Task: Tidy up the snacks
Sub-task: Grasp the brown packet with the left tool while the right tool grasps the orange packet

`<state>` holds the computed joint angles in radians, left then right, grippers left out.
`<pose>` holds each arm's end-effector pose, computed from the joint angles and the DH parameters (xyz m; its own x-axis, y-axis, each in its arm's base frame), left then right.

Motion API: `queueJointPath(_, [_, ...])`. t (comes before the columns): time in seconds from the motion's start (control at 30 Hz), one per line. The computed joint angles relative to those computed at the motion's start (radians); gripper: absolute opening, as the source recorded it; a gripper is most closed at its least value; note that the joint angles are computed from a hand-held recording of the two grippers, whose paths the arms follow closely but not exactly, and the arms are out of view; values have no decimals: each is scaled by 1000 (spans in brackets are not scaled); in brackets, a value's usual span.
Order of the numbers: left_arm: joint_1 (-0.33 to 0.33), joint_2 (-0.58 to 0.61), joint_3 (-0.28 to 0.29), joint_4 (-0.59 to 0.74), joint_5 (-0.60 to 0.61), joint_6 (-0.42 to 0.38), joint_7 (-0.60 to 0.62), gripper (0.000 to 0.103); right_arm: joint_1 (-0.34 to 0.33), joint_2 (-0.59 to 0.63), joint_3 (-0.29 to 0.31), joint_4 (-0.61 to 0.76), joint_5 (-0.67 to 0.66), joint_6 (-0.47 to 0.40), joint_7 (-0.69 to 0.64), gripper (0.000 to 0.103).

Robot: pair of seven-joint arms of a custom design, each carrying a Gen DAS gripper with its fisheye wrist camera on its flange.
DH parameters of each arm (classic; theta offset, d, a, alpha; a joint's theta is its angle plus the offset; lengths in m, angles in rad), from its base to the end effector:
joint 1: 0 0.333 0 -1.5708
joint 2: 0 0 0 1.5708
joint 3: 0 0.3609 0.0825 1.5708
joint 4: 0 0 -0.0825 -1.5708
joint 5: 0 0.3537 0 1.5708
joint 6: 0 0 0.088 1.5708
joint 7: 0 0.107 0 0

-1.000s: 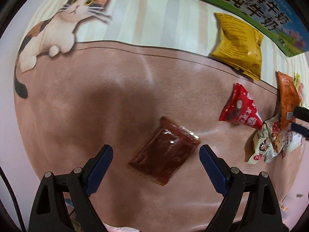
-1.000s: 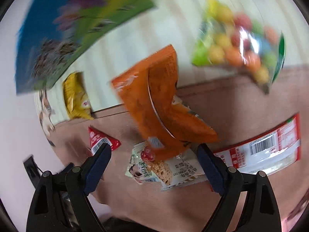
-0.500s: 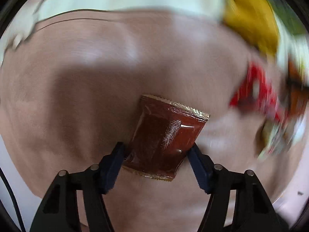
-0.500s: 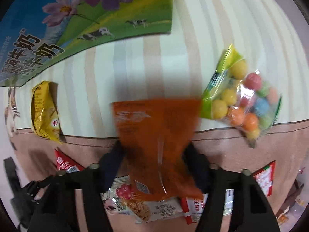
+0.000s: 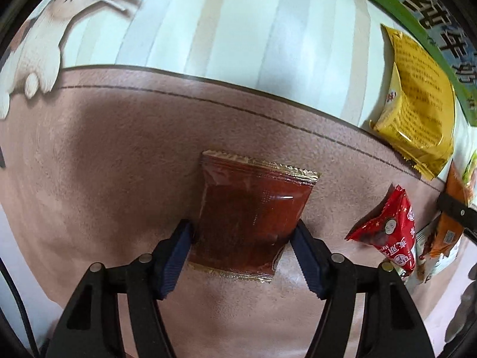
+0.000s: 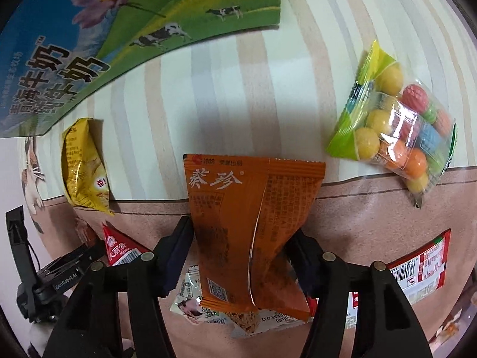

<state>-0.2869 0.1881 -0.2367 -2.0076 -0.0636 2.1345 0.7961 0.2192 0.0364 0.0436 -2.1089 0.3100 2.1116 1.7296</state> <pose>0.4906 -0.2793 0.4229 0.2867 -0.9576 0.0274 -0.9532 -0.2823 0.1085 0.5013 0.1493 0.4597 -0.0709 -0.9667 -0.2457 -0.9943 0.0489 0.0946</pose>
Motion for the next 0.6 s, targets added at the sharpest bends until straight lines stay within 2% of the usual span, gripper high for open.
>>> queueJointPath(0.07, [-5, 21, 0, 24, 15, -4, -5, 65, 15, -14, 12, -61, -2, 49, 7, 65])
queueJointPath(0.13, [-11, 22, 0, 25, 24, 1, -14, 65, 18, -14, 12, -67, -9, 55, 8, 65])
queueJointPath(0.2, [-18, 54, 5, 104, 55, -27, -28, 59, 28, -4, 18, -68, -18, 70, 20, 64])
queueJointPath(0.23, [-20, 61, 8, 126, 70, -49, -28, 56, 30, 9, 19, -58, -26, 78, 22, 60])
queueJointPath(0.37, [-38, 59, 7, 147, 124, -53, -32, 55, 48, 19, 29, -54, -59, 116, 28, 56])
queueJointPath(0.47, [-41, 52, 0, 157, 112, -52, -28, 55, 62, 36, 39, -38, -50, 136, 35, 55])
queueJointPath(0.6, [-41, 28, -8, 166, 81, -39, -20, 55, 52, -30, 29, -70, 12, 128, -6, 55])
